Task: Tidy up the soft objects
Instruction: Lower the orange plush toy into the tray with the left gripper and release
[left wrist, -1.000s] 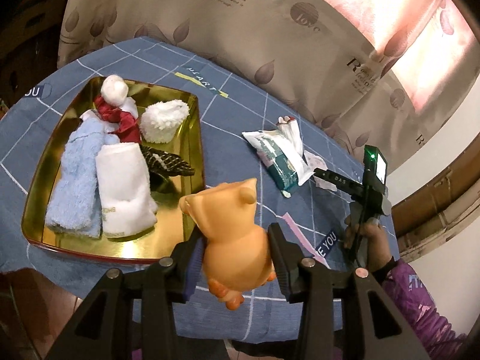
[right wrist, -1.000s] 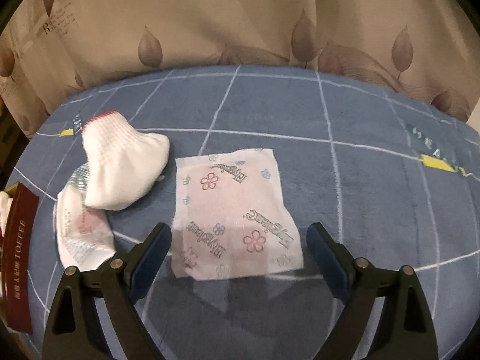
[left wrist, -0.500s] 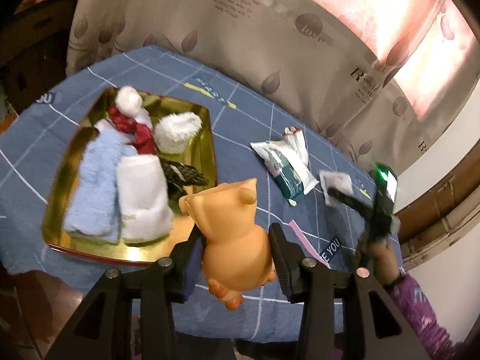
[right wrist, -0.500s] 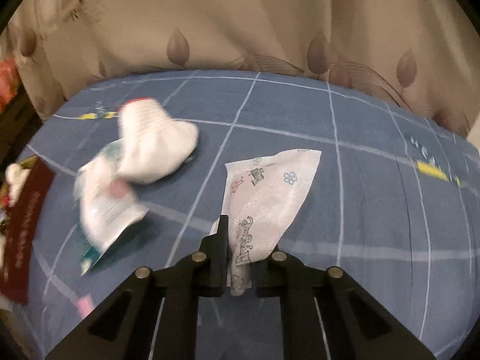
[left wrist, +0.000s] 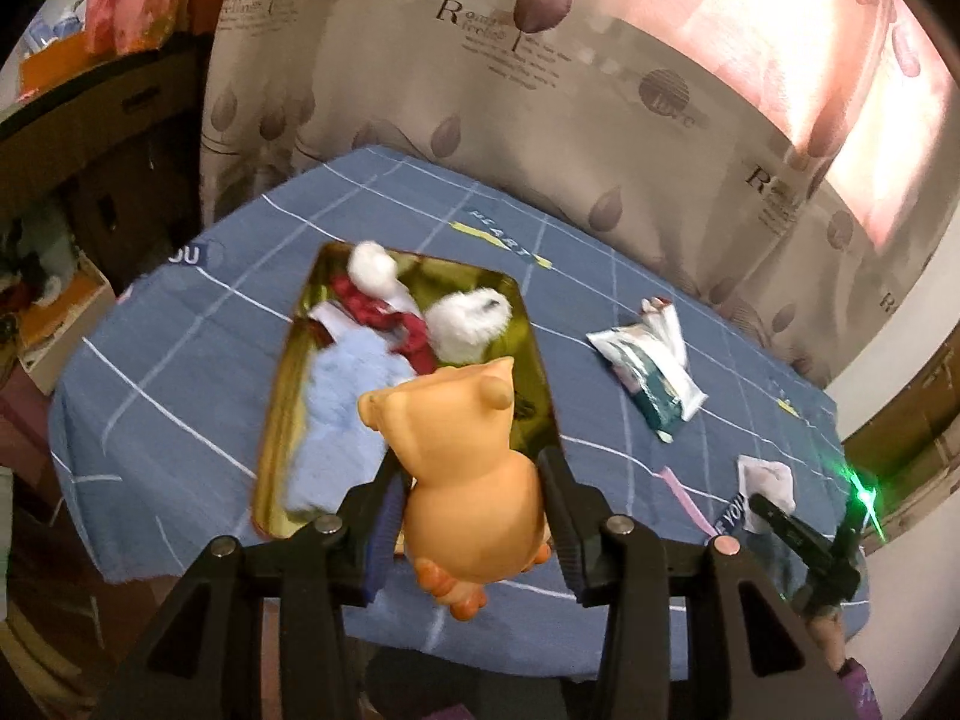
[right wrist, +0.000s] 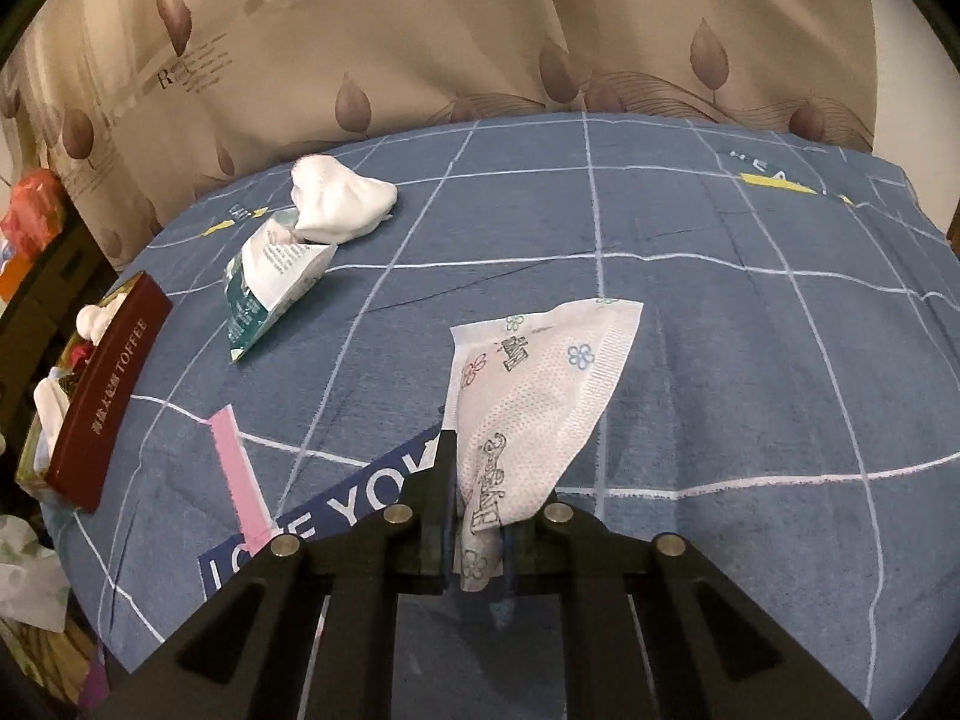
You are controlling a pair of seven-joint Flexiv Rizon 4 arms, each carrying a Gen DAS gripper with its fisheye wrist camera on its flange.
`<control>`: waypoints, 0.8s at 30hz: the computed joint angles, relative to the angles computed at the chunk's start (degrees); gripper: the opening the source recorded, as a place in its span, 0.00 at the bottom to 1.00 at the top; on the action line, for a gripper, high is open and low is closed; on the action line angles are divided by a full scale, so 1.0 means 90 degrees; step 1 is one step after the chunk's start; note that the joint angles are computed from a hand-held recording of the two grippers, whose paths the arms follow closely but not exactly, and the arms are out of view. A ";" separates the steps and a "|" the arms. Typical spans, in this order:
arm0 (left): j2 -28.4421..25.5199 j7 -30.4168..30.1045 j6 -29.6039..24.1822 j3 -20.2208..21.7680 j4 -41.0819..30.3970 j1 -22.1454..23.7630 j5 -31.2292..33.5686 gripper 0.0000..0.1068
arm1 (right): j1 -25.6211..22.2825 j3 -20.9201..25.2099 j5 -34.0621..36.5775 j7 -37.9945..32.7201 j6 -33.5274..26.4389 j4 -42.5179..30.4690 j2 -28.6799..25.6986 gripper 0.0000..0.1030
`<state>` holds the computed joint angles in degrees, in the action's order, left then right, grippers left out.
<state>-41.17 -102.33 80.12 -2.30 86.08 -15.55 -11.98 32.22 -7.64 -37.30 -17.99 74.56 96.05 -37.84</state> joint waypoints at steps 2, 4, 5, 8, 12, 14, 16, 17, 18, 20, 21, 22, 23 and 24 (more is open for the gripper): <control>-0.0078 -0.0040 -0.0121 0.0167 -0.0178 -0.0056 0.0062 0.41 | 0.0049 -0.0065 -0.0043 0.0054 0.0019 0.0004 -0.0008 0.10; -0.0206 -0.0038 -0.0370 0.0332 -0.0471 -0.0105 0.0186 0.41 | 0.0049 -0.0066 -0.0050 0.0052 -0.0002 -0.0037 -0.0035 0.10; -0.0280 -0.0003 -0.0455 0.0309 -0.0614 -0.0072 0.0206 0.41 | 0.0038 -0.0059 -0.0042 0.0057 0.0017 -0.0038 -0.0040 0.10; -0.0651 0.0080 -0.0850 0.0326 -0.1324 -0.0035 0.0272 0.41 | 0.0011 -0.0022 0.0008 0.0051 0.0048 -0.0034 -0.0043 0.10; -0.1335 -0.0060 -0.1534 0.0480 -0.2580 -0.0050 0.0322 0.42 | 0.0035 -0.0065 -0.0012 0.0051 0.0061 0.0011 -0.0023 0.10; -0.1712 -0.0212 -0.1977 0.0545 -0.3270 -0.0058 0.0376 0.42 | 0.0024 -0.0055 0.0005 0.0054 0.0086 0.0015 -0.0024 0.10; -0.2072 -0.0297 -0.2408 0.0562 -0.3922 -0.0043 0.0443 0.42 | 0.0018 -0.0048 0.0023 0.0050 0.0098 0.0011 -0.0030 0.10; -0.2252 -0.0428 -0.2644 0.0650 -0.4255 -0.0064 0.0517 0.42 | 0.0015 -0.0039 0.0037 0.0045 0.0102 0.0004 -0.0036 0.10; -0.2403 -0.0475 -0.2785 0.0654 -0.4513 -0.0050 0.0580 0.42 | 0.0001 -0.0027 0.0054 0.0026 0.0106 -0.0003 -0.0042 0.10; -0.2590 -0.0523 -0.2984 0.0605 -0.4845 -0.0004 0.0666 0.42 | -0.0014 -0.0007 0.0090 -0.0001 0.0118 -0.0009 -0.0046 0.10; -0.2700 -0.0578 -0.3087 0.0585 -0.5025 0.0022 0.0684 0.42 | -0.0027 0.0009 0.0115 -0.0020 0.0122 -0.0017 -0.0052 0.10; -0.2748 -0.0597 -0.3139 0.0546 -0.5106 0.0045 0.0705 0.42 | -0.0027 0.0013 0.0133 -0.0032 0.0119 -0.0026 -0.0056 0.10; -0.2856 -0.0550 -0.3216 0.0452 -0.5264 0.0094 0.0673 0.42 | -0.0028 0.0015 0.0146 -0.0048 0.0117 -0.0035 -0.0062 0.11; -0.2951 -0.0541 -0.3311 0.0405 -0.5419 0.0120 0.0653 0.42 | -0.0022 0.0009 0.0155 -0.0054 0.0118 -0.0035 -0.0062 0.11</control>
